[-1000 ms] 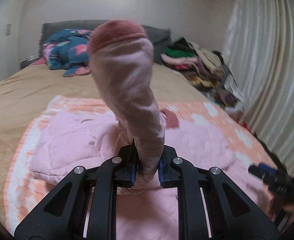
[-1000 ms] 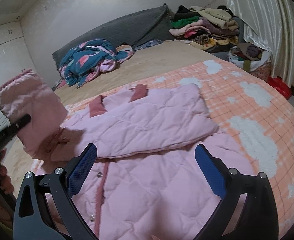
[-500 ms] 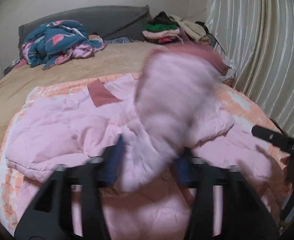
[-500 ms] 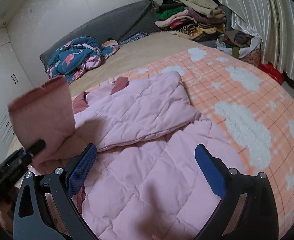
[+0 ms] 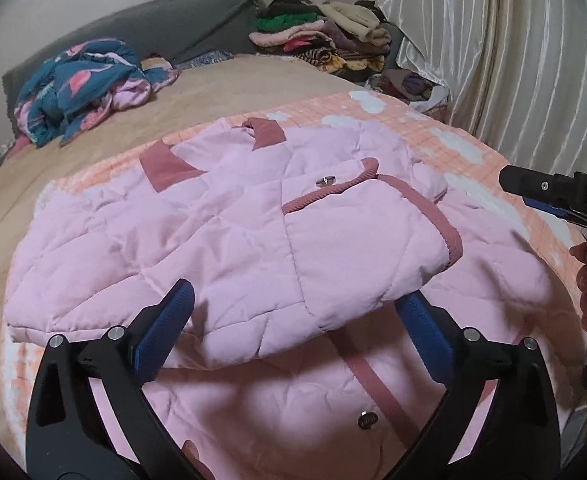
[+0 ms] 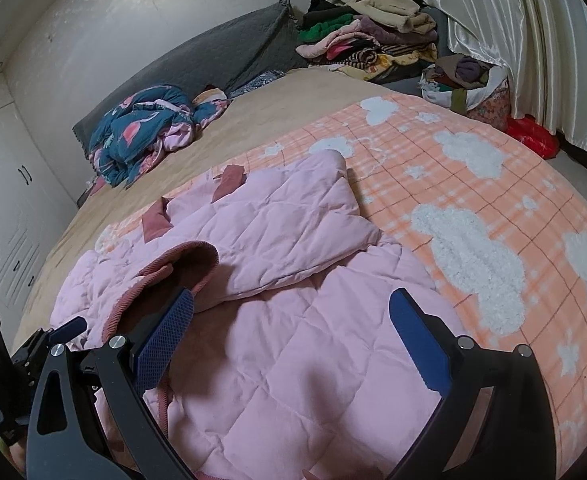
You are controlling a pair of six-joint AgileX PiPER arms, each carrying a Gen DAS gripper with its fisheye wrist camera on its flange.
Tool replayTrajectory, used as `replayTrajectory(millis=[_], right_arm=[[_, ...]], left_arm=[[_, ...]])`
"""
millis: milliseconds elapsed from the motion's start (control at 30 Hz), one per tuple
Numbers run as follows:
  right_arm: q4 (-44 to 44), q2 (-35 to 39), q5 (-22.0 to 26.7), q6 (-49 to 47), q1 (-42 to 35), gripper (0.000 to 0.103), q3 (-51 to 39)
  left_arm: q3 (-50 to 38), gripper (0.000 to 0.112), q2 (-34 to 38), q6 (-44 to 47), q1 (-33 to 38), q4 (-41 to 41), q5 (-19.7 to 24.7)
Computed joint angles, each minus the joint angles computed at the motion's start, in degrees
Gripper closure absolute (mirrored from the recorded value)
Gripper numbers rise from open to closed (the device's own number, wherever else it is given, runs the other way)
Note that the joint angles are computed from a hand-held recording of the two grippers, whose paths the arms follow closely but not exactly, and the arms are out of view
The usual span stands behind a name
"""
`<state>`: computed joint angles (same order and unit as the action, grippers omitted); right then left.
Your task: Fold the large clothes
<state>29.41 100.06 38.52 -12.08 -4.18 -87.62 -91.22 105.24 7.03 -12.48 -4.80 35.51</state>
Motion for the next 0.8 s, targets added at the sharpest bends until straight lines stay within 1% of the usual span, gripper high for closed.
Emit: replayTrajectory(millis=[133, 233, 300, 367, 433, 567, 733, 800], right_arm=[[-0.31, -0.10, 0.28, 0.15, 0.13, 0.005, -0.15], [-0.76, -0.69, 0.07, 0.48, 0.81, 0.005, 0.31], [-1.25, -0.68, 0.26, 0.94, 1.50, 0.005, 0.17], [-1.80, -0.47, 0.42, 1.25, 2.52, 0.005, 0.05], [-2.51, 0.09, 0.99, 1.78, 3.49, 0.005, -0.54], [-3.48, 1.08, 1.94, 2.50, 6.20, 0.005, -1.65], [-4.23, 3.19, 4.24, 3.39, 9.59, 0.005, -4.44], [-3.03, 4.81, 6.07, 3.14, 10.66, 0.005, -6.22]], left_arm=[[-2.14, 0.019, -0.17, 6.30, 3.01, -8.33, 3.15], [-2.07, 0.019, -1.44, 10.71, 5.62, -14.99, 3.77], [-1.94, 0.019, -1.93, 11.03, 6.80, -16.39, 3.42], [-1.06, 0.019, -3.04, 6.92, 7.47, -12.75, 1.24], [-2.10, 0.019, -2.86, 3.40, 8.47, -10.12, 1.81], [-4.16, 0.019, -2.03, 1.14, 12.89, -11.96, 3.95], [-5.34, 0.019, -1.58, -4.60, 16.28, -6.63, 3.38], [-5.76, 0.019, -1.29, -5.05, 17.92, -6.73, 3.90]])
